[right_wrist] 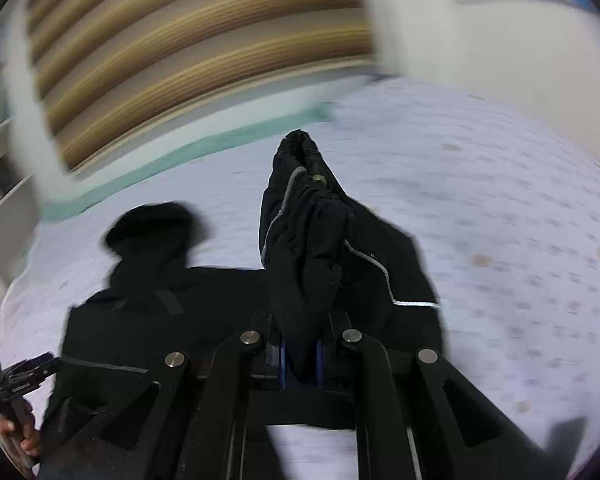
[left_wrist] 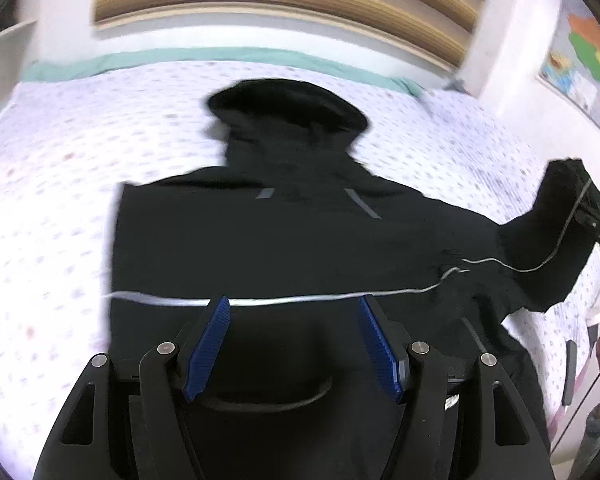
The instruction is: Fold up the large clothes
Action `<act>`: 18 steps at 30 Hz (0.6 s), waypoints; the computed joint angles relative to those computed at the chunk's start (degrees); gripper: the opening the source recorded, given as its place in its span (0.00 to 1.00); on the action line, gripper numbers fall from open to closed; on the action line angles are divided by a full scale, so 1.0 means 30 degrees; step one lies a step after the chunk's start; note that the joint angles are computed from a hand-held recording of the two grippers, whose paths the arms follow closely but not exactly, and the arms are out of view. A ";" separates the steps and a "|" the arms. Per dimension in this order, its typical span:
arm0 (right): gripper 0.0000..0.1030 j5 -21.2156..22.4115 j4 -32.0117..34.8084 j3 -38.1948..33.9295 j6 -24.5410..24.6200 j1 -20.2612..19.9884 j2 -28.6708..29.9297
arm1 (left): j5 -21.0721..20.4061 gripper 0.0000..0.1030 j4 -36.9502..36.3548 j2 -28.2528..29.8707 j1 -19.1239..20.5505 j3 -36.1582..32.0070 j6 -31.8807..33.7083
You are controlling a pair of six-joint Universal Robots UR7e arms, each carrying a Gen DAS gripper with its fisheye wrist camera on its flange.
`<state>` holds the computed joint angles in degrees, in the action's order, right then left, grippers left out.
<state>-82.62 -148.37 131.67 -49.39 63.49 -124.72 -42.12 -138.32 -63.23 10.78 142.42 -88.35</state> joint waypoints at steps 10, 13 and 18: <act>0.16 -0.7487 -0.5269 0.3925 0.4085 1.1819 0.5789 | -0.1851 0.66 0.9700 -0.8351 -0.5031 0.3443 -0.7420; 0.17 -0.8130 -0.6954 0.4275 0.5036 1.3446 0.8613 | -0.2377 0.66 1.1138 -0.9701 -0.5773 0.3969 -0.8422; 0.17 -0.8813 -0.9361 0.5176 0.6189 1.5735 1.3021 | -0.3039 0.66 1.2359 -1.1164 -0.6535 0.4717 -0.9185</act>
